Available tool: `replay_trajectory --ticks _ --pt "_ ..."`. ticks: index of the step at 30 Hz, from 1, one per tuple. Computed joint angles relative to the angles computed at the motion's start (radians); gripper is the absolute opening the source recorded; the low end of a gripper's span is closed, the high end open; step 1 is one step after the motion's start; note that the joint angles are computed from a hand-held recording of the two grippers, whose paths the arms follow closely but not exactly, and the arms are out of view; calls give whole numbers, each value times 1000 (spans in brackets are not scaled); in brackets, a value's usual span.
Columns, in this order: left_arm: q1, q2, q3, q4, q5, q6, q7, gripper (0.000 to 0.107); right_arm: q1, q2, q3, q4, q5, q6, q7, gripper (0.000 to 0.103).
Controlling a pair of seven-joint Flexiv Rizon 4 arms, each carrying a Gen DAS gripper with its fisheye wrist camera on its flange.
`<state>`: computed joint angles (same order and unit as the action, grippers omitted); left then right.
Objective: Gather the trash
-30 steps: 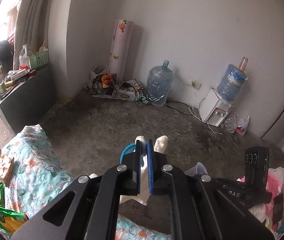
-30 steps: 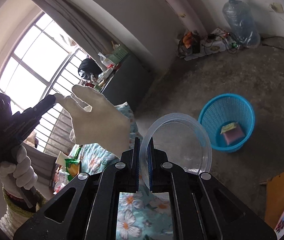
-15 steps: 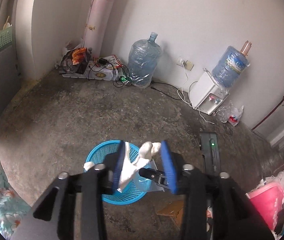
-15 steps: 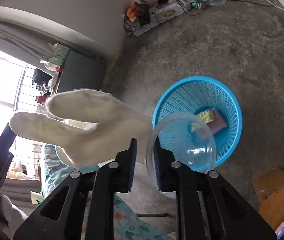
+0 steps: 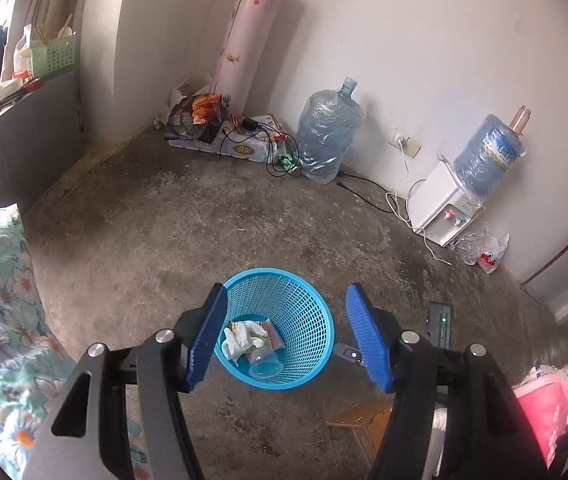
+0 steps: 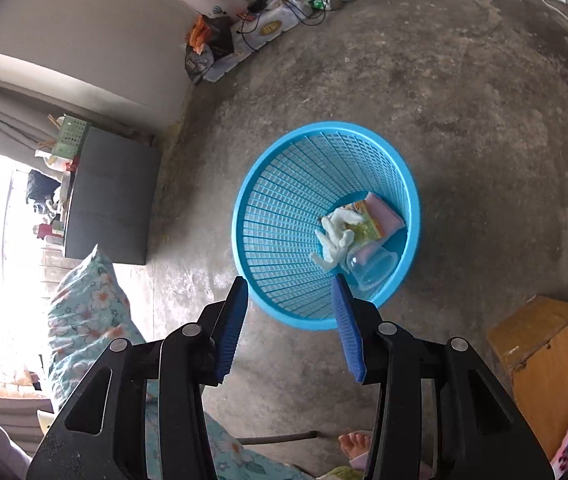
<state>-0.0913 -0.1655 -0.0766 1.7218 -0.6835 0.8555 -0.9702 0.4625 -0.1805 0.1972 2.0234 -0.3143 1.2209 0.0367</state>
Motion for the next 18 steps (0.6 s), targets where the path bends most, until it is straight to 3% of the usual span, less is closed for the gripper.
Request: replay_trajectory --ticks 4,7,12,18 --pt "4 138 40 87 -39 8 70 62 44 119 10 41 -197 -78 123 44" --pt "-6 252 83 149 -42 5 94 70 59 186 62 31 -325 -182 184 55" --pt "-27 454 163 251 -41 8 102 81 89 245 143 -8 -505 -323 258 87" --pt "-41 702 246 393 1 56 96 83 148 244 191 -85 -596 -475 189 95"
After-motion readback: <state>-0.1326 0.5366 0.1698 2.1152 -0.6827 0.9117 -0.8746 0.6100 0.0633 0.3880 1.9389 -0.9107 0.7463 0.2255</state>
